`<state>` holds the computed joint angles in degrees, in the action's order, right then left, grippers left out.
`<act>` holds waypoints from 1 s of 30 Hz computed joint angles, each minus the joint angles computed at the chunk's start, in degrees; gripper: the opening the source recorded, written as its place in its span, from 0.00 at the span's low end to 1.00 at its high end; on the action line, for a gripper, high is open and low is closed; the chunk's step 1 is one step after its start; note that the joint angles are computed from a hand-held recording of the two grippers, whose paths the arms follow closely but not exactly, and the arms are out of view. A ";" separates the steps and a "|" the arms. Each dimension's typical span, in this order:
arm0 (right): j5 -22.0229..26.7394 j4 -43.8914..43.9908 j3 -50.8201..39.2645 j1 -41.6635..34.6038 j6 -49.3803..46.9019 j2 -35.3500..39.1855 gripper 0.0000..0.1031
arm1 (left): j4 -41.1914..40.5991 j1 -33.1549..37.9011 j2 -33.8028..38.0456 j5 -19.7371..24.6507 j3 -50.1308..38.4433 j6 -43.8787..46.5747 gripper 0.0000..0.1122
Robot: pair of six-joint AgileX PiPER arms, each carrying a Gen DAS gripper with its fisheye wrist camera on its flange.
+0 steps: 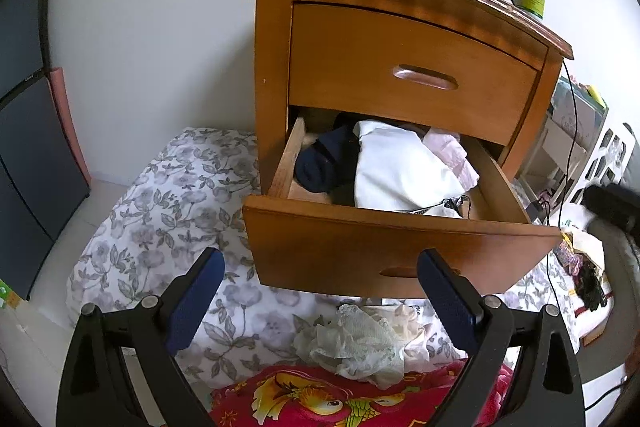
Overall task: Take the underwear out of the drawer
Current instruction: 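Move the right tool toward the open drawer over the white shirt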
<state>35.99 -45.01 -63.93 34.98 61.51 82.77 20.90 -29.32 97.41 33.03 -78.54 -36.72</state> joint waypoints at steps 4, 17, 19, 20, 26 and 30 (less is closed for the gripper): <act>-1.44 6.69 -4.99 -2.70 -9.75 1.43 1.00 | -2.43 1.04 0.33 -2.42 1.29 1.30 0.87; 6.67 34.00 -27.61 -13.10 -39.08 15.60 1.00 | -7.79 3.42 2.84 -6.91 2.18 5.53 0.87; 9.65 35.61 -31.87 -13.96 -40.40 19.21 1.00 | -7.80 3.57 3.19 -7.30 2.24 5.62 0.87; 11.01 37.12 -33.82 -14.61 -41.59 20.83 1.00 | -7.95 3.64 3.49 -7.40 2.12 5.81 0.87; 20.15 46.17 -46.08 -18.26 -46.36 32.02 1.00 | -10.92 4.22 5.60 -7.84 1.28 9.29 0.87; 27.58 46.86 -54.53 -19.28 -46.03 39.95 1.00 | -13.03 4.87 6.89 -8.07 0.97 11.36 0.87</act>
